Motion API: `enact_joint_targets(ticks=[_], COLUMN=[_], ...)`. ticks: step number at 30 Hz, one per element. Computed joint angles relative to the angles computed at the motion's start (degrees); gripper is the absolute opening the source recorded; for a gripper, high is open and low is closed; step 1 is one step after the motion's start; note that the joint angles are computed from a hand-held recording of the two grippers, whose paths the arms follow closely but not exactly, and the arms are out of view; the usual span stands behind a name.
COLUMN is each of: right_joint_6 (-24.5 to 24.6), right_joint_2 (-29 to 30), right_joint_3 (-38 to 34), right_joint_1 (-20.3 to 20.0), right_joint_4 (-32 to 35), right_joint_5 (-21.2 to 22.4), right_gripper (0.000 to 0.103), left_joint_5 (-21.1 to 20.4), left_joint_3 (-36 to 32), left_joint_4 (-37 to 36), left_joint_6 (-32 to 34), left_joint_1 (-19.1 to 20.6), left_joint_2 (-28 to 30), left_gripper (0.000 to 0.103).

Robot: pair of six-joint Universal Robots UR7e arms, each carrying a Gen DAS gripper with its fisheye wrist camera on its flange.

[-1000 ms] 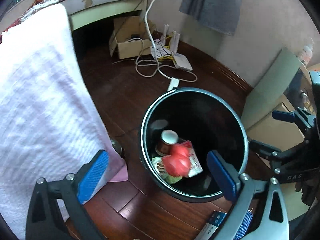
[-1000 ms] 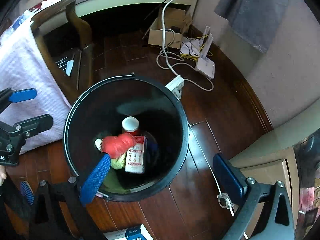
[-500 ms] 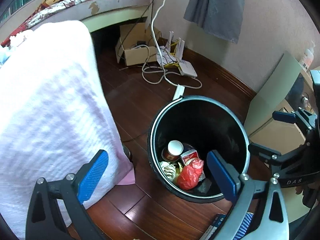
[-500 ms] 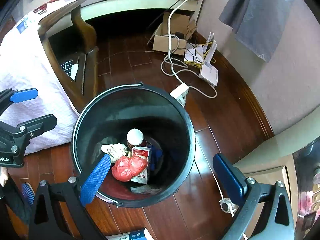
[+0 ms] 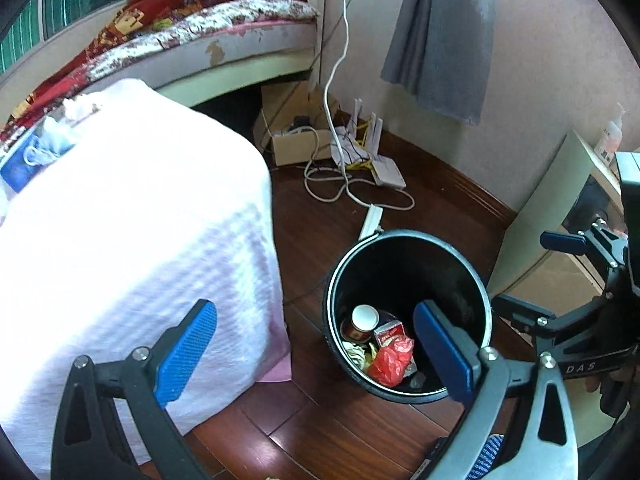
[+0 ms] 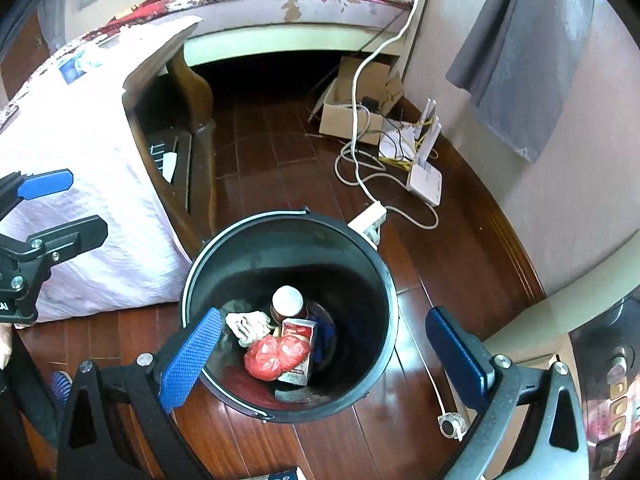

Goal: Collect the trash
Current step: 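Move both tools back from the bin toward the table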

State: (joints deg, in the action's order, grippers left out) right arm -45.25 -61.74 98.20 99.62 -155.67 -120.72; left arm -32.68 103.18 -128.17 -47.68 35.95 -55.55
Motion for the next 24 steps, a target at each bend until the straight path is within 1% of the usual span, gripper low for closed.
enact_joint_targets(ticks=[5,12,16,18,20,22,24], right_joint_6=[-0.65,-0.80,-1.24,-0.99,-0.56,-0.02,0.70], right_joint_2=[-0.92,-0.49,0.50,1.19,2.07,2.93,4.23], right_joint_3=[0.62,-0.27,-0.95,-1.59,-2.41,-2.96,-3.87], right_joint_1=[0.90,2.69,4.11,4.98,5.99,6.83,7.90], right_joint_4=[-1.15,-2.23,-3.50,-3.86,-3.76,-3.64,-3.24], right_joint_5=[1.99,4.68,5.95,7.12,8.41,9.41,10.02], right_gripper=[0.103,0.103,0.103,0.103,0.103,0.103,0.103], left_joint_5=[2.59,6.29,9.23,10.49,11.81,12.68,13.36], left_joint_3=[0.78,1.75,2.30,2.62,2.95,3.38,3.57], left_joint_4=[3.07,8.10,13.28,16.88,21.99,27.68,35.17], left_joint_6=[-3.09,-8.04,-13.01,-16.29,-20.75,-25.90,-32.71], left_joint_1=[-1.40,-2.46,-3.05,-3.23,-3.50,-3.83,-4.23], left_joint_2=[-2.16,-5.55,-8.08,-9.66,-11.48,-13.34,-15.39], left_gripper=[0.100,0.100,0.100,0.100,0.100,0.100,0.100])
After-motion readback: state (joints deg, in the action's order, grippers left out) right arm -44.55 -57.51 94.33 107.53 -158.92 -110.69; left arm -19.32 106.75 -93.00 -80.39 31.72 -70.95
